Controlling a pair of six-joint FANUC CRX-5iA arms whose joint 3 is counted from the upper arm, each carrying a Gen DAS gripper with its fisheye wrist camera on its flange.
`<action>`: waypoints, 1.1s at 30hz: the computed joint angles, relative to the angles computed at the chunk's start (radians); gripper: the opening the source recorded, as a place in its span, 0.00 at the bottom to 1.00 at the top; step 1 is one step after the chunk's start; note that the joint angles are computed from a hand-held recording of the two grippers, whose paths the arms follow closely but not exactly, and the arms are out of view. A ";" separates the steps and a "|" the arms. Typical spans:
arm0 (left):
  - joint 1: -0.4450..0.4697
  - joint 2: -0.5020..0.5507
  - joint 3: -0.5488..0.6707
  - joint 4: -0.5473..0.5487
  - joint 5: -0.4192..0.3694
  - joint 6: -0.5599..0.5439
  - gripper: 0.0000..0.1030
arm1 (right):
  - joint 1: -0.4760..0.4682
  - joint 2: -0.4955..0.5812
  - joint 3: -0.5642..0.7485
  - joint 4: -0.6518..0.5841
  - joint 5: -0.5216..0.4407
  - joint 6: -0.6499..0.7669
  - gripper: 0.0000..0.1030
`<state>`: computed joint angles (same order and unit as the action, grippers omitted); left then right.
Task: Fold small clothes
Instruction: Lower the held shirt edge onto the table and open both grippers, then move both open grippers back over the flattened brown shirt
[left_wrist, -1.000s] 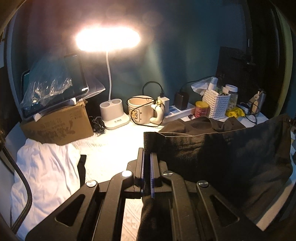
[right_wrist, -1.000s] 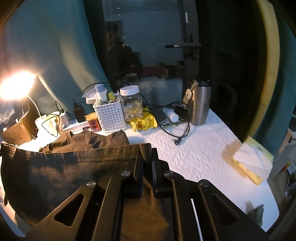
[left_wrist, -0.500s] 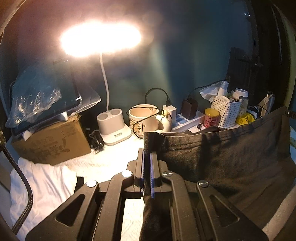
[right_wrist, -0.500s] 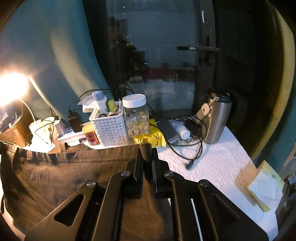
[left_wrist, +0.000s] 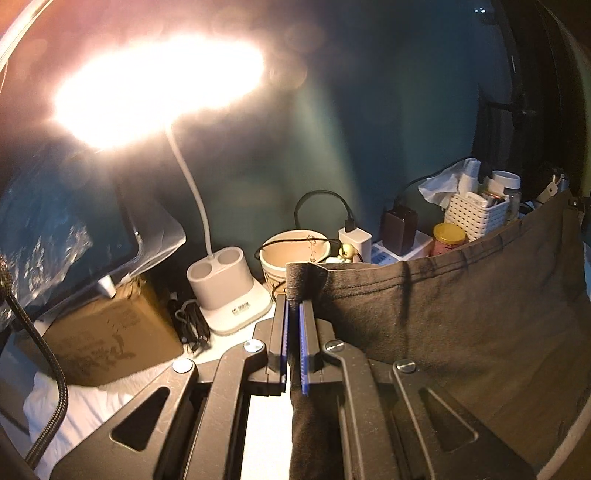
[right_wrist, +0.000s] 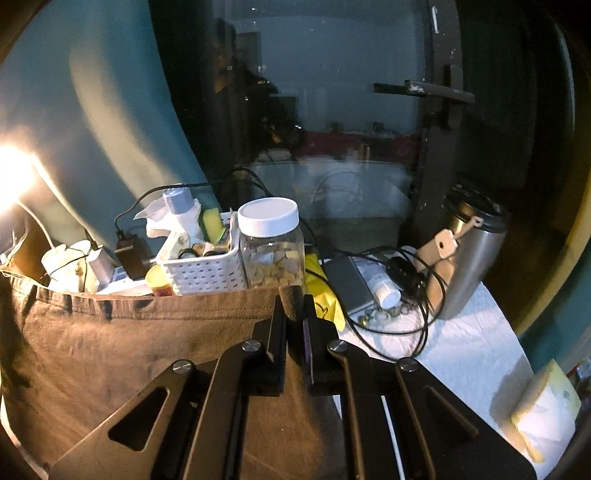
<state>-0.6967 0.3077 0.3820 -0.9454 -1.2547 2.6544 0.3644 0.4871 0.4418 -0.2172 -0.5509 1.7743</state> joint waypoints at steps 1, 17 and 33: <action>0.007 0.004 0.003 0.004 0.005 -0.006 0.04 | 0.002 0.010 0.012 0.005 -0.004 -0.003 0.08; 0.123 0.024 -0.021 0.168 0.040 0.030 0.38 | 0.038 0.134 0.136 0.130 -0.111 -0.127 0.38; 0.047 -0.090 -0.180 0.231 0.063 0.232 0.62 | 0.007 -0.071 -0.197 0.189 -0.017 -0.196 0.47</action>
<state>-0.6499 0.2180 0.2017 -0.7148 -1.1921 2.8861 0.3718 0.4165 0.2450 -0.0283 -0.5677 1.5779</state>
